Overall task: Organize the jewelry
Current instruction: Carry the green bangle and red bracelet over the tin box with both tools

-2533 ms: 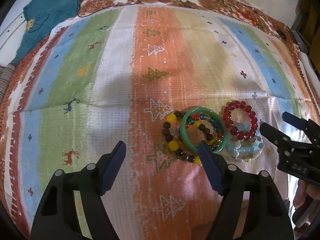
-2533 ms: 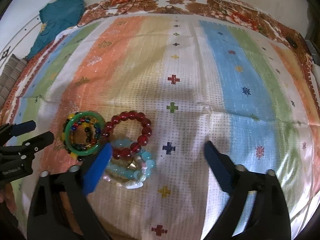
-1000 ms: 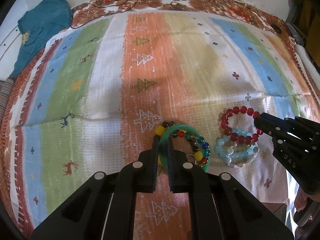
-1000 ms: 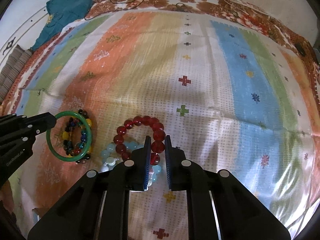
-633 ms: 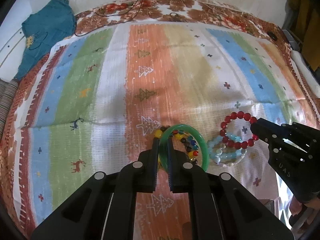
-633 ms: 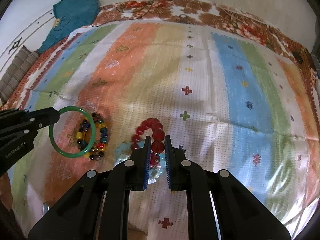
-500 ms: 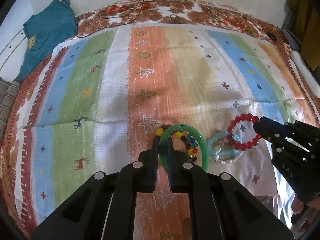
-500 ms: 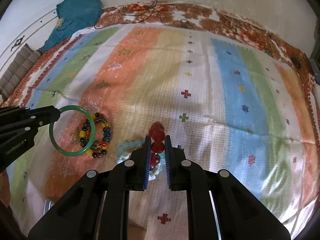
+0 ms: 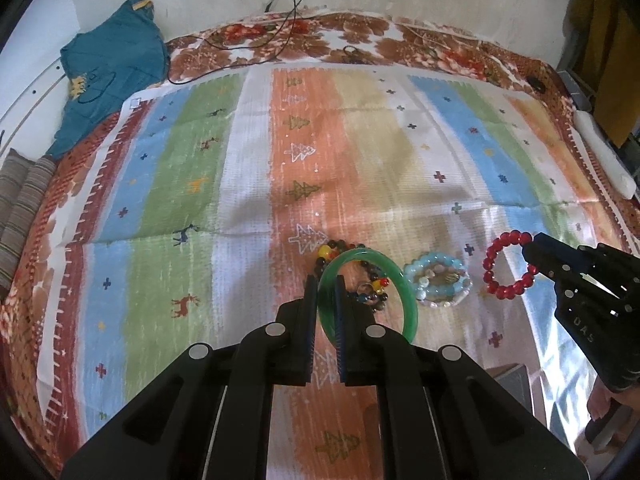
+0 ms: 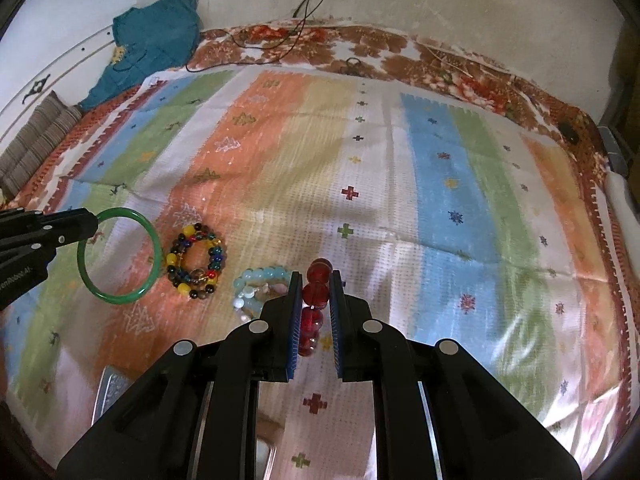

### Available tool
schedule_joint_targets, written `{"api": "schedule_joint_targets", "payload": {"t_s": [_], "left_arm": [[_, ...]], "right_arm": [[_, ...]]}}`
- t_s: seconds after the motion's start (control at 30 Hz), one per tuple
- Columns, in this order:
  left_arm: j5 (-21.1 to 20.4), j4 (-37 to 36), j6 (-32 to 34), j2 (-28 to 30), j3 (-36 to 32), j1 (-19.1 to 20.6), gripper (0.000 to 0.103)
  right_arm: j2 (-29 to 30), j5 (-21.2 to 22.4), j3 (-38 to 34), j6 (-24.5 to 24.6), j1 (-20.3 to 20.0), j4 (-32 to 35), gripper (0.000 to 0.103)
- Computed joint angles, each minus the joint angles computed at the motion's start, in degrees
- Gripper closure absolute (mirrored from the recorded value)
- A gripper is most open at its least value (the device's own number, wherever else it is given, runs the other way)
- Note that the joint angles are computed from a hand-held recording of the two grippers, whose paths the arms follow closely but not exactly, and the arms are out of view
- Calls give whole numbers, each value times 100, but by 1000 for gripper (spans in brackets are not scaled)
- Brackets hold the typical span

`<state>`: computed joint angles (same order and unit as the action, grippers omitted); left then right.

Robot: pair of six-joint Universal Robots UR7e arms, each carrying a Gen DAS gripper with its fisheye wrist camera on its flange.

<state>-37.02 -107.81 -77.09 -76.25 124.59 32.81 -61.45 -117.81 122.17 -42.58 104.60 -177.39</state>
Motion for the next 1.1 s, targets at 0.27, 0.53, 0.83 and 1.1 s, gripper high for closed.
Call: {"api": "schedule_joint_targets", "payload": {"t_s": [0.27, 0.53, 0.83, 1.1], "left_arm": [[-76, 123, -279, -146, 89, -418, 96], [-169, 244, -465, -73, 100, -798, 96], [-334, 349, -660, -104, 202, -984, 96], [-457, 432, -836, -55, 240, -1215, 96]], "right_arm": [[-382, 187, 310, 18, 79, 15, 89], [-666, 221, 581, -173, 155, -124, 89], [-1026, 346, 844, -191, 179, 11, 89], [-1403, 500, 1125, -228, 224, 139, 89]]}}
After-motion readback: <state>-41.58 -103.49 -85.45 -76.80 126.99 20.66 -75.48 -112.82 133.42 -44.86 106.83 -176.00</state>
